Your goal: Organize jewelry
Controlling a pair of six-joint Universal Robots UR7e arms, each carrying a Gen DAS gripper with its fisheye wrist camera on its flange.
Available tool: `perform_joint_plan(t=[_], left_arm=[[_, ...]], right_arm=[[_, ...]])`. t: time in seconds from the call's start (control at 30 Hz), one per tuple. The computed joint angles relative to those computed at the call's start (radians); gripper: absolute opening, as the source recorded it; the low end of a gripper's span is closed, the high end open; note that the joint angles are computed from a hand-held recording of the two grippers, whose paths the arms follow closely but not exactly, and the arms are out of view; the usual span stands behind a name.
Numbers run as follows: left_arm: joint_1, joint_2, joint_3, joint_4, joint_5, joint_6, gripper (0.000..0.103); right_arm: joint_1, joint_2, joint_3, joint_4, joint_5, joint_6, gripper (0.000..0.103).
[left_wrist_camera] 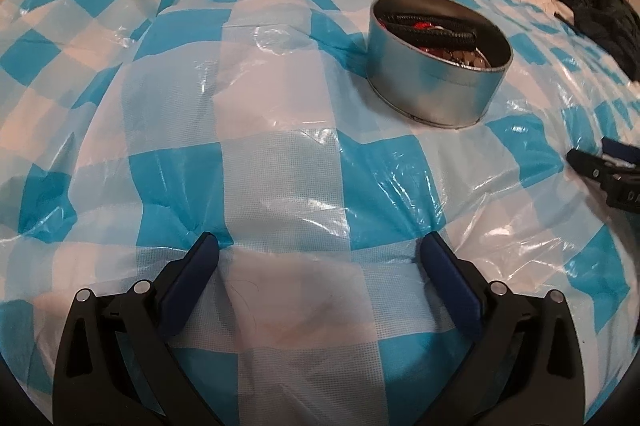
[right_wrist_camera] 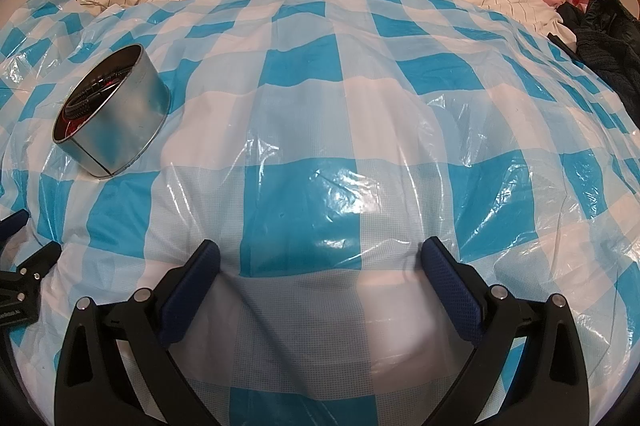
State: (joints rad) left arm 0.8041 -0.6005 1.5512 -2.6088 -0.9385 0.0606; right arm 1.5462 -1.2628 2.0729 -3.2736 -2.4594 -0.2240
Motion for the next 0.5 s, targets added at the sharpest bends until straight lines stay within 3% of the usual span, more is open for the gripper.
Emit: perform_joint_plan(t=[0.5], left_arm=[[-0.002,0.004,-0.005,0.002,0.002,-0.002,0.097]], right_arm=[[0.003,0.002,-0.001,0.002,-0.003,0.004,0.096]])
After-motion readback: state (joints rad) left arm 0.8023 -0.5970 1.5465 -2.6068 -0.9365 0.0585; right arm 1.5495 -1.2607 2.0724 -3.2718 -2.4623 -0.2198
